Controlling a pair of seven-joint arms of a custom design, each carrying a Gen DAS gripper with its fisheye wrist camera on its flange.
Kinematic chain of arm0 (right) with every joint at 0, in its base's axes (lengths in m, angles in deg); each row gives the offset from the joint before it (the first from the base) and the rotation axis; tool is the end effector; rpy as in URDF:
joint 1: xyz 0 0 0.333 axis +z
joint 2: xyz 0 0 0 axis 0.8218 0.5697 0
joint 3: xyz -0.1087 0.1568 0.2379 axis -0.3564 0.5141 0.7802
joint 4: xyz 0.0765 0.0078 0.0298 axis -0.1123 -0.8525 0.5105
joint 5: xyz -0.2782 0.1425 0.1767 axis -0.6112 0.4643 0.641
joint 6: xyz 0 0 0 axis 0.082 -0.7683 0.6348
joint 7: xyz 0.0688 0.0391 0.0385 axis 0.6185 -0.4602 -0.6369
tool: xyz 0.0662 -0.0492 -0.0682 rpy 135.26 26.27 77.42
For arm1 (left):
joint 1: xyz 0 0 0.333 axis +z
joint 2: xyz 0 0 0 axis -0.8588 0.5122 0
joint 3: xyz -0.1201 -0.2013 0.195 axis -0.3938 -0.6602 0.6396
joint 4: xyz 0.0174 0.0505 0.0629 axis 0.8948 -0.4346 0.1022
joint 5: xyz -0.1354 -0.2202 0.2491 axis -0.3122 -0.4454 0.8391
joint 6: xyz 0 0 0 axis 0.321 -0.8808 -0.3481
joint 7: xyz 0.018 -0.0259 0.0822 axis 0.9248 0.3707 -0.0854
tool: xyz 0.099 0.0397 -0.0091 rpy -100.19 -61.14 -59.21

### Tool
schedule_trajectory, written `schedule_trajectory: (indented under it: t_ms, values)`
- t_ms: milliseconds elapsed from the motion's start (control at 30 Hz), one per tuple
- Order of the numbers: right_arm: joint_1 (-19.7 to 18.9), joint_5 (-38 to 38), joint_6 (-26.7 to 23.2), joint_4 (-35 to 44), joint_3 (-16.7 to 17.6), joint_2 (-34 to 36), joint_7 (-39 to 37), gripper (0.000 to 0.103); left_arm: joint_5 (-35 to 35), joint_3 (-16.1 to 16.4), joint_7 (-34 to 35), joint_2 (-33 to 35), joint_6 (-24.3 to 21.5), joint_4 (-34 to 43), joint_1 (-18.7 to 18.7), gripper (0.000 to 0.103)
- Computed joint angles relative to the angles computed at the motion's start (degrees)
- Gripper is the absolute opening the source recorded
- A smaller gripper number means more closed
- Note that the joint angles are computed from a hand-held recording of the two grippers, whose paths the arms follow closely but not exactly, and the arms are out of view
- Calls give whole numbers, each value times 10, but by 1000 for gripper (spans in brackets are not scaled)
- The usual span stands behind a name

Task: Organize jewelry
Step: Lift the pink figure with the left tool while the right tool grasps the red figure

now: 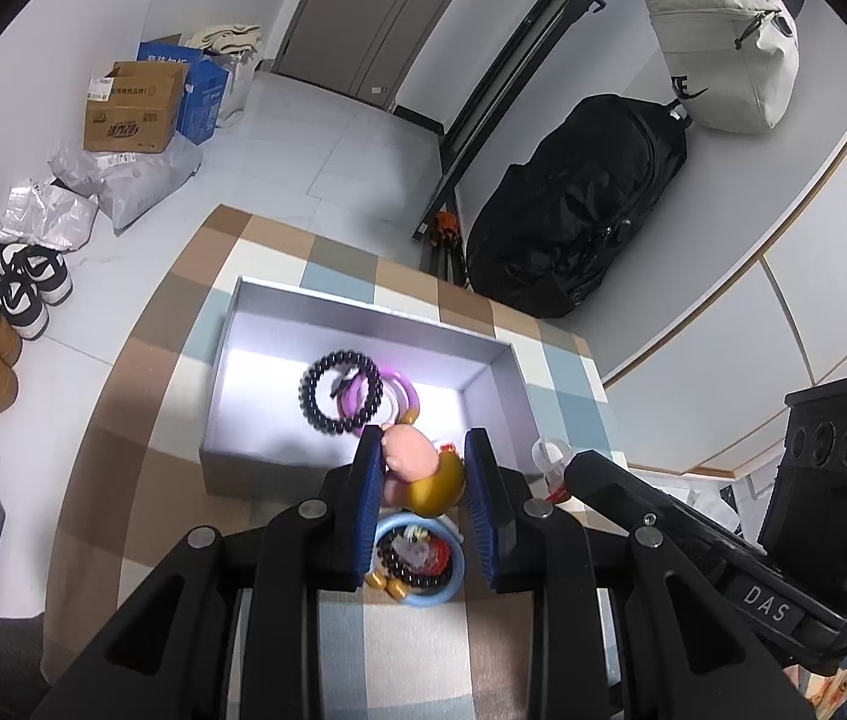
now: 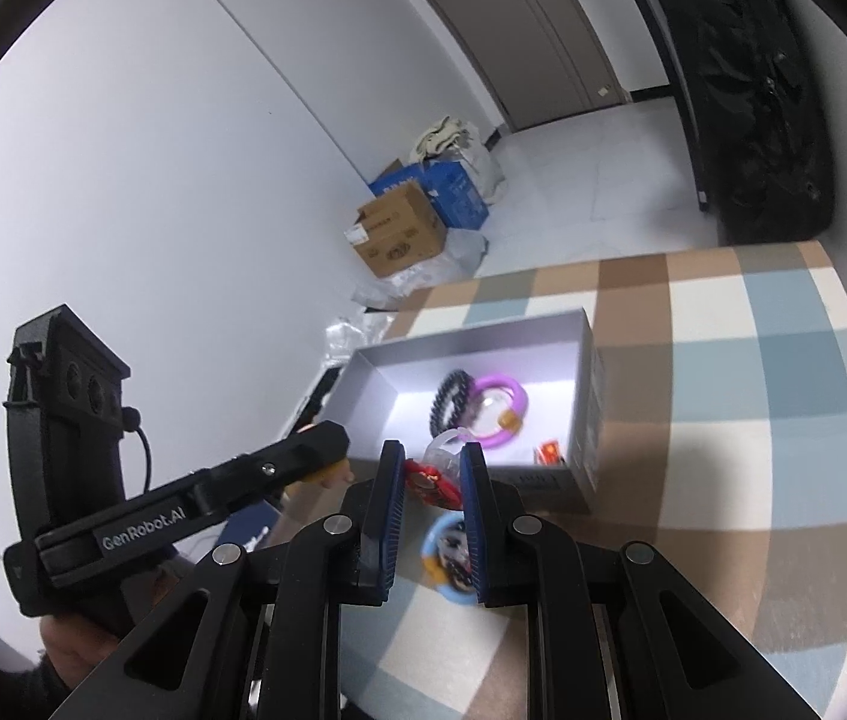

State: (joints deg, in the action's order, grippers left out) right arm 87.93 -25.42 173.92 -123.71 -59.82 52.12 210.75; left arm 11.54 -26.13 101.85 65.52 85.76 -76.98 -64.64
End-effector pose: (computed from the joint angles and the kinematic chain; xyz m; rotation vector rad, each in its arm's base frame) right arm 0.5508 0.3101 0.5141 -1.3842 1.7139 -0.2637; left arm 0.6024 -0.2359 0.5317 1.6775 -2.2448 1.2614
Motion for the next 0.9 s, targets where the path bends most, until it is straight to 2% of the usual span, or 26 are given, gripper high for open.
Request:
schedule_trajectory:
  t_ms: [167,400,600,700,900]
  values:
    - [-28,50,5,23,29,15,-49,18,24,0,-15,16,4,20,-6,21]
    - [-60,138,-5,64,63,44,-136,18,68,-5,-55,57,-18,78,-10,21]
    - [-88,207,-25,104,88,74,-204,18,104,-9,-105,98,-57,137,-12,21]
    - [-91,228,-33,116,87,83,-222,18,122,-10,-125,119,-75,167,-14,21]
    - [-105,271,-22,116,98,87,-256,18,151,-13,-147,146,-115,207,-17,21]
